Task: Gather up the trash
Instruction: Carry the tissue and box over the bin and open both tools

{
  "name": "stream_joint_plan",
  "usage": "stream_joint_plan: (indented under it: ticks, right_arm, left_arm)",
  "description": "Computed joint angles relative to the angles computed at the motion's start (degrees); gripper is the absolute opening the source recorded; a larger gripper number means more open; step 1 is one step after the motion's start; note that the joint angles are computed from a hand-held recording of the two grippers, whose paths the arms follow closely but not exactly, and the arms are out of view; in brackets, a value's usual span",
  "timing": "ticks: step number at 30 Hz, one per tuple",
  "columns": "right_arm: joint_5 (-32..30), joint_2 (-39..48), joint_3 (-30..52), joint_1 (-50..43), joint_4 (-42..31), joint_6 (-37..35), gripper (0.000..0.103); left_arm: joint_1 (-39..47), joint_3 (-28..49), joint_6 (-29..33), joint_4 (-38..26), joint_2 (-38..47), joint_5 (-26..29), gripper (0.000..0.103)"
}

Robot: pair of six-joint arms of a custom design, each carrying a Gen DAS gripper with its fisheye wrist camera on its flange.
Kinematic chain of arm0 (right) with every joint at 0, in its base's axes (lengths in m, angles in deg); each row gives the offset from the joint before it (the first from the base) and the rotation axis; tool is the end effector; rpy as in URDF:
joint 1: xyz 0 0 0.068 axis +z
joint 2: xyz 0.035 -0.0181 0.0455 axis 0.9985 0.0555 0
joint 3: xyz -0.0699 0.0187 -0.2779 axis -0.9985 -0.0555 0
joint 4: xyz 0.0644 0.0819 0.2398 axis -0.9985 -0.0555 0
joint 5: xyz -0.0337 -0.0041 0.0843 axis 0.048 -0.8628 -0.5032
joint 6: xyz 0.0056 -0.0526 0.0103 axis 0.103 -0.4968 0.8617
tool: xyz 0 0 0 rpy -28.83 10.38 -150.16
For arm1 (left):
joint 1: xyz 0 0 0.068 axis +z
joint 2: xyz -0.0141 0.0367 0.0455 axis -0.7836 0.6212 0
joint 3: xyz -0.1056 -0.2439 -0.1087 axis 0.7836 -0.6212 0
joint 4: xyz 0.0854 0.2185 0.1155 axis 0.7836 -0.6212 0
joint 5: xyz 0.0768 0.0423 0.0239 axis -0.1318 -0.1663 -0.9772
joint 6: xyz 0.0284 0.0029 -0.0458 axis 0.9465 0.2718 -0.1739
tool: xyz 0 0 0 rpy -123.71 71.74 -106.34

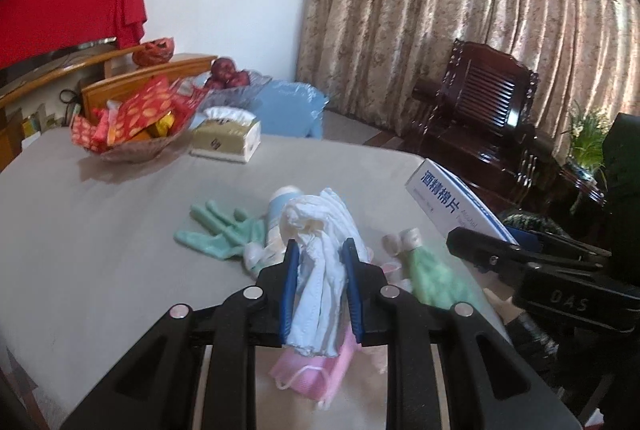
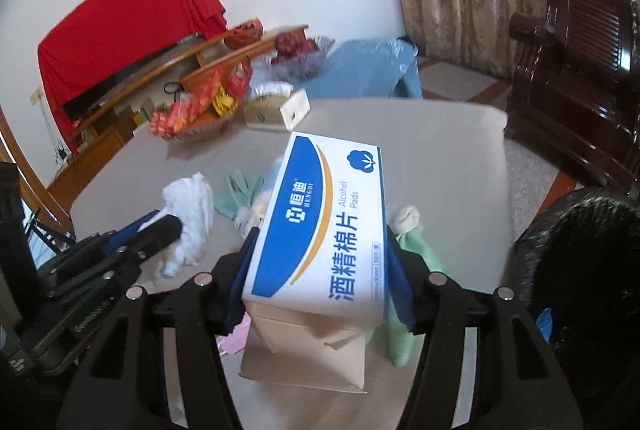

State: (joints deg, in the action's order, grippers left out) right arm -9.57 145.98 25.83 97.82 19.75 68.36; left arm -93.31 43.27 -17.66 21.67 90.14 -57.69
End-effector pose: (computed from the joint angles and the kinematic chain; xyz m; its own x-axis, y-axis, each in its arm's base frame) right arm 0.2067 0.0490 0.2330 -0.6762 -0.0190 -0.7365 -0.2891 0.9263 0.2415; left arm 0.1841 -0.1457 0.2208 -0.5764 -0.0262 -0.8168 0.1476 0.9797 -0.1356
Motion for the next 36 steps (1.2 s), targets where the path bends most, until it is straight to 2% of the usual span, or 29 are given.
stream_joint_plan:
  ticks: [6,14,19,23,30,36]
  right_arm:
    - [-4.3,-8.4,1.5,-8.6,-7.5,-4.6,0.056]
    - [-17.2,-13.7,3.8,-29.9,-16.8,-14.9,0.056]
    - [-26.1,-13.1,5.1,-47.1,-22.8,-25.4,0.056]
    - [-31.9,-9.0,6.8,-61.6,-26.7,-36.2,0.057]
    - [-34.2,0.4,7.2,-76.9,-25.4,-47.9,0.057]
    - [-30.6,8.1,5.1,-79.6,-17.7,-49.9,0.057]
  left_arm:
    - [-5.6,4.2,-0.5,-0.2,1.7,-2.4,0.022]
    - [-13.4,11.5,-0.3,0.9,8.6,-4.7,0.022]
    - [-17.7,16.5,0.6,2.8,14.9,-4.9,0.022]
    - [-20.4,21.5,1.8,4.5,21.3,-3.5,0.022]
    - [-23.4,32.1,4.3,5.8,32.6,-0.5,0.022]
    - [-24.5,43.0,4.8,4.0,43.4,3.1,0.022]
